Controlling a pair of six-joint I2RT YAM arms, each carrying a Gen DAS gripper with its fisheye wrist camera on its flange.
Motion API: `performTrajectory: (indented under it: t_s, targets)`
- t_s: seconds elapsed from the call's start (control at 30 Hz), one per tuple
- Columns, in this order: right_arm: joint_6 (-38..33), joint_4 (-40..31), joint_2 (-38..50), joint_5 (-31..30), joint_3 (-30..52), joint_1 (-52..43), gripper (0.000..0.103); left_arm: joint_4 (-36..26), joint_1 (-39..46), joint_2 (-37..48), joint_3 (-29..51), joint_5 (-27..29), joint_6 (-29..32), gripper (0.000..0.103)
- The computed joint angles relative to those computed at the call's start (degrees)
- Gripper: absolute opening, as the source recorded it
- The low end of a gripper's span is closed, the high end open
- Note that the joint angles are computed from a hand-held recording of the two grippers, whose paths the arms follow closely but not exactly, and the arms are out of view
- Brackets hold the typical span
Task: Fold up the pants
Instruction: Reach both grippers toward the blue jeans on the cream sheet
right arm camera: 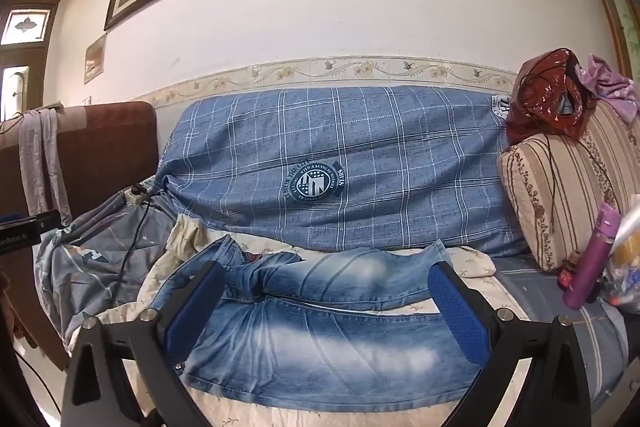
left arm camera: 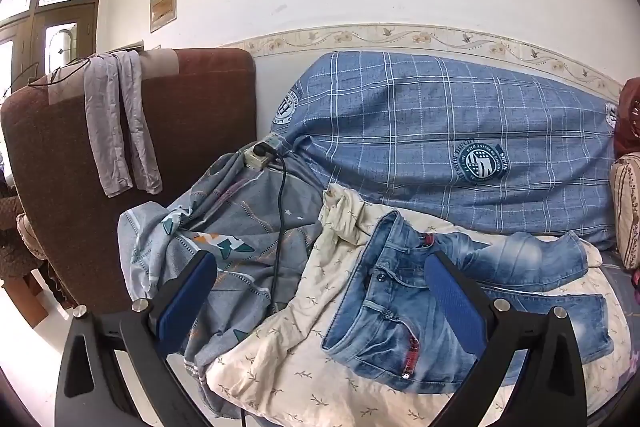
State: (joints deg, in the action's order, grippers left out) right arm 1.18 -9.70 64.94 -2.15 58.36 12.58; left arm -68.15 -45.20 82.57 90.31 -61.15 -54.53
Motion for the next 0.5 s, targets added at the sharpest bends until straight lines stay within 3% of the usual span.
performTrajectory:
  t_s: [0.5]
  targets:
    - [0.81, -1.21, 2.71, -1.33, -0.15, -4.94, 0.103, 3.28, 3.18, -0.05, -2.41, 2.03, 1.76, 0.103]
